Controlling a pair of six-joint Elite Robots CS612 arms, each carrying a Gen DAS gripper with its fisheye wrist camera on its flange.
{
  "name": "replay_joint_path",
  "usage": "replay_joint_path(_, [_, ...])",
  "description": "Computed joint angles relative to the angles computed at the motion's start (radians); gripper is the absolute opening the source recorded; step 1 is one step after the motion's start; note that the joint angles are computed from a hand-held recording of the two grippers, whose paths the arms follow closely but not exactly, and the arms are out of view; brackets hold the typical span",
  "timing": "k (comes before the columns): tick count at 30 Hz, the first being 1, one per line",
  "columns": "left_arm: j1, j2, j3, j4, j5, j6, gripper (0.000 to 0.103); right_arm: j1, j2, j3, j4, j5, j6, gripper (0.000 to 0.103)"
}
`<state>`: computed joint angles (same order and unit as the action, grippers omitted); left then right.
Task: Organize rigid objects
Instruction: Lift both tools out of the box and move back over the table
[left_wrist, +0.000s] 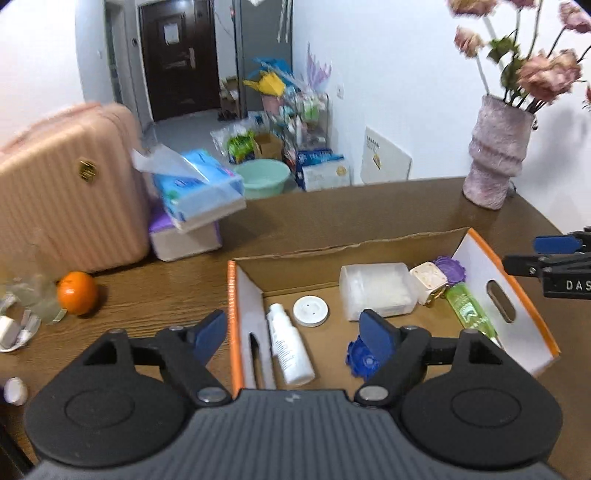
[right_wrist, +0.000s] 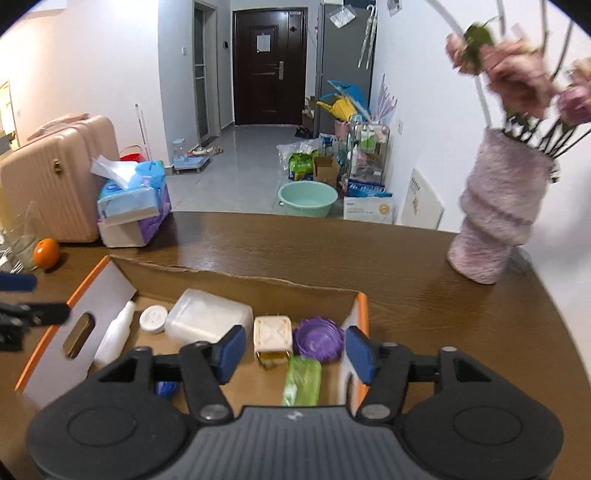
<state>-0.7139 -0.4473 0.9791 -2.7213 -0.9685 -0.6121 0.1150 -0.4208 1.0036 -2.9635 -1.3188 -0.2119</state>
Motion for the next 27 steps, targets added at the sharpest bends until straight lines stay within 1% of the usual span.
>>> replay_joint_path(2, [-0.023, -0.032, 0.066, -0.068, 0.057, 0.002, 0.086, -0.004, -0.040, 0.081, -0.078, -0.015, -0.021, 0.065])
replay_joint_path(3, [-0.034, -0.044, 0.096, -0.107, 0.084, 0.003, 0.092, -0.007, -0.058, 0.124, -0.123, -0.021, -0.028, 0.068])
replay_joint_path(5, [-0.057, -0.062, 0.166, -0.230, 0.128, -0.016, 0.099, -0.011, -0.090, 0.201, -0.213, -0.023, -0.034, 0.071])
replay_joint_path(6, [-0.068, -0.068, 0.196, -0.276, 0.139, -0.031, 0.099, -0.014, -0.102, 0.240, -0.270, -0.018, -0.033, 0.073])
replay_joint_path(7, [-0.079, -0.072, 0.218, -0.301, 0.154, -0.045, 0.099, -0.017, -0.113, 0.278, -0.329, -0.010, -0.034, 0.073])
replay_joint_path(8, [-0.090, -0.074, 0.239, -0.324, 0.171, -0.048, 0.099, -0.021, -0.122, 0.320, -0.394, 0.003, -0.038, 0.075])
replay_joint_path(10, [-0.114, -0.071, 0.269, -0.367, 0.222, -0.025, 0.099, -0.026, -0.134, 0.382, -0.490, 0.023, -0.056, 0.078])
replay_joint_path(11, [-0.130, -0.066, 0.280, -0.390, 0.265, -0.013, 0.100, -0.029, -0.140, 0.408, -0.524, 0.032, -0.069, 0.079])
replay_joint_path(14, [-0.167, -0.043, 0.308, -0.513, 0.355, 0.030, 0.103, -0.032, -0.148, 0.477, -0.644, 0.049, -0.094, 0.079])
replay_joint_path(15, [-0.175, -0.038, 0.315, -0.538, 0.369, 0.038, 0.103, -0.034, -0.148, 0.498, -0.693, 0.059, -0.092, 0.079])
replay_joint_path(17, [-0.197, -0.031, 0.331, -0.569, 0.409, 0.036, 0.103, -0.039, -0.143, 0.531, -0.778, 0.091, -0.079, 0.081])
replay_joint_path(20, [-0.234, -0.039, 0.373, -0.559, 0.477, 0.013, 0.103, -0.050, -0.142, 0.584, -0.868, 0.141, -0.049, 0.083])
replay_joint_path(21, [-0.246, -0.045, 0.391, -0.567, 0.490, 0.006, 0.103, -0.053, -0.145, 0.604, -0.888, 0.146, -0.042, 0.084])
replay_joint_path(22, [-0.258, -0.048, 0.410, -0.595, 0.500, 0.006, 0.103, -0.056, -0.146, 0.624, -0.911, 0.151, -0.035, 0.084])
replay_joint_path(23, [-0.271, -0.054, 0.432, -0.613, 0.507, -0.013, 0.103, -0.058, -0.148, 0.647, -0.936, 0.149, -0.029, 0.084])
replay_joint_path(24, [-0.285, -0.063, 0.458, -0.607, 0.512, -0.057, 0.103, -0.061, -0.147, 0.668, -0.961, 0.146, -0.026, 0.086])
replay_joint_path(27, [-0.318, -0.086, 0.522, -0.561, 0.502, -0.193, 0.103, -0.071, -0.145, 0.733, -1.023, 0.159, -0.027, 0.088])
